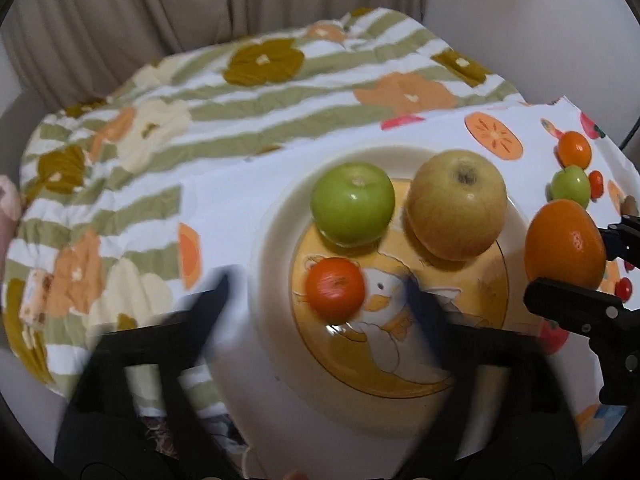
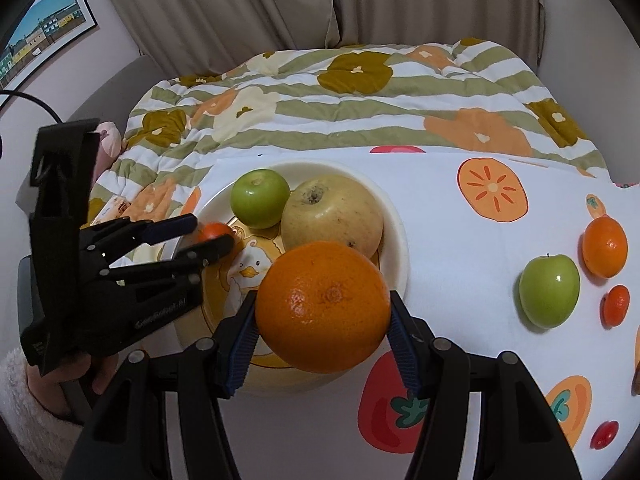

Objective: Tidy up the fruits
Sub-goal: 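Open the left gripper to drop the tangerine while the right lowers the orange, then set the large orange on the plate and open the right gripper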

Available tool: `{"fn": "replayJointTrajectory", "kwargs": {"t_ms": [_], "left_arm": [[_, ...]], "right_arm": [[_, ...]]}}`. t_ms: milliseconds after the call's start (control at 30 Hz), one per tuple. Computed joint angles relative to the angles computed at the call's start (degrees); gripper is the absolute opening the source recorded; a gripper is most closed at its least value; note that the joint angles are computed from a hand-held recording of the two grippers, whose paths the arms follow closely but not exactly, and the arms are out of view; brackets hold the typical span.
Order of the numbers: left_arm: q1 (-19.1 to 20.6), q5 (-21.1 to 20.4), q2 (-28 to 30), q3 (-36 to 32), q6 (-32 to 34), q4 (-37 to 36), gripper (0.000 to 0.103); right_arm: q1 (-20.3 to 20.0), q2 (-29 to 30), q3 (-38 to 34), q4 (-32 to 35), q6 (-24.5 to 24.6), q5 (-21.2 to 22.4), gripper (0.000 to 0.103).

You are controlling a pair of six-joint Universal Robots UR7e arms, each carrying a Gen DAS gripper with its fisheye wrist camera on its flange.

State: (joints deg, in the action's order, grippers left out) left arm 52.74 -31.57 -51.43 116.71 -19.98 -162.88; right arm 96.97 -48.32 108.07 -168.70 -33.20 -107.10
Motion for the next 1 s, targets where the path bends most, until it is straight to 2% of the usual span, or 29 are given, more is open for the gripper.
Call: {"fn": "replayJointTrajectory", "kwargs": {"t_ms": [67,200,367,567,800,1000], "left_arm": [[-0.5,-0.4,-0.2,0.8,2.3,-3.0,0.103],[-0.7,-0.8,-1.1,1.2,1.1,-0.9,0.103],[-1.3,-0.7,-2.9,2.1,-3.1,3.1,0.103],[-1.4,-0.9,-5.0,2.5,-10.5,11.4,0.103],[-1.3,-1.4,-6.5,3.8,-13.8,13.4,0.103],[-1.1,-1.2,-6.9,4.5,-14.3,14.2,0.103]], "right_arm": [[0.1,-0.3,0.4,-0.4,-0.2,-0.2,0.056],[0.1,-0.9,1.0,-0.7,-0.8,-0.8,0.056],[0.0,-0.6,1.1,-0.5,-1.7,-1.5,0.056],[-0.5,0.5,0.7,-0.6,-4.2,0.8,0.056],[-0.6,2.1,0.3,-2.1,-8.3,2.3,0.056],[-0.5,2.9,0.7,-2.7,-8.5,1.4,0.056]]}}
